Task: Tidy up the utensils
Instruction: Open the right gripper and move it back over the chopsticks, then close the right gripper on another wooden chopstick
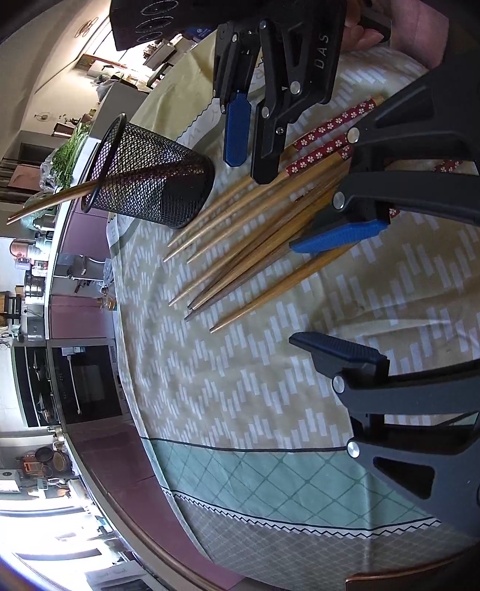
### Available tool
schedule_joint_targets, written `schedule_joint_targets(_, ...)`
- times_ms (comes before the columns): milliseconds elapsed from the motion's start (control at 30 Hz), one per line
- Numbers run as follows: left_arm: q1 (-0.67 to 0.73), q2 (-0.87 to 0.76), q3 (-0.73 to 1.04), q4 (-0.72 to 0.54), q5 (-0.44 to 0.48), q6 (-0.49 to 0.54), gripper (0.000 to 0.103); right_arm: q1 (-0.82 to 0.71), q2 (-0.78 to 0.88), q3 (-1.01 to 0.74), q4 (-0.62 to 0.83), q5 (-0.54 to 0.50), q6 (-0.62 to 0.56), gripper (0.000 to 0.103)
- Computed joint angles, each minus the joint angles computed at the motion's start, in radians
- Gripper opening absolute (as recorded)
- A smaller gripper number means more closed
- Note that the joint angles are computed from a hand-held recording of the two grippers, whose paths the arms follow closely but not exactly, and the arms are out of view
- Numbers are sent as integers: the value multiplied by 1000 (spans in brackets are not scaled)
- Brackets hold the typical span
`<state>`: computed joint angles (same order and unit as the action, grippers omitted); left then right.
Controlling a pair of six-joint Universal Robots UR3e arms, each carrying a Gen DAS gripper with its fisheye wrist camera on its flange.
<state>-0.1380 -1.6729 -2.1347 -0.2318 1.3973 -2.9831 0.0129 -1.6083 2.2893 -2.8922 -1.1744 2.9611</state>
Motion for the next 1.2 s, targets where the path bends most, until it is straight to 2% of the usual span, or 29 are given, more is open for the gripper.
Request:
schedule_joint_targets(67,0,0,1,-2,8,4,38,-4,-5,-1,10,-1,-4,35)
schedule_joint_targets(167,15,9,2,-20,-1,18,30,-14,-13,1,33,-8,-11,27)
schedule_joint_targets(267,35,19,9,-51,-22,34,30,-13,-21,-8,57,-20,-19,26)
schedule_joint_targets(567,45,-17,50,-60,-9,35,28,59,85,-85,-8,-92,42,26)
schedule_joint_targets(667,39,-29,61,-53,5,19,20,59,103,-104,-8,-96,63,16)
schedule_joint_targets(733,46,-32,63,-52,-3,5,17,37,100,-102,0,-66,68,9)
schedule_joint_targets(867,60,-27,56,-49,-17,-19,8,5,82,-84,9,-24,64,6)
schedule_joint_targets(1200,88,47,4,-48,-54,-15,8,-51,-33,-30,51,67,7,6)
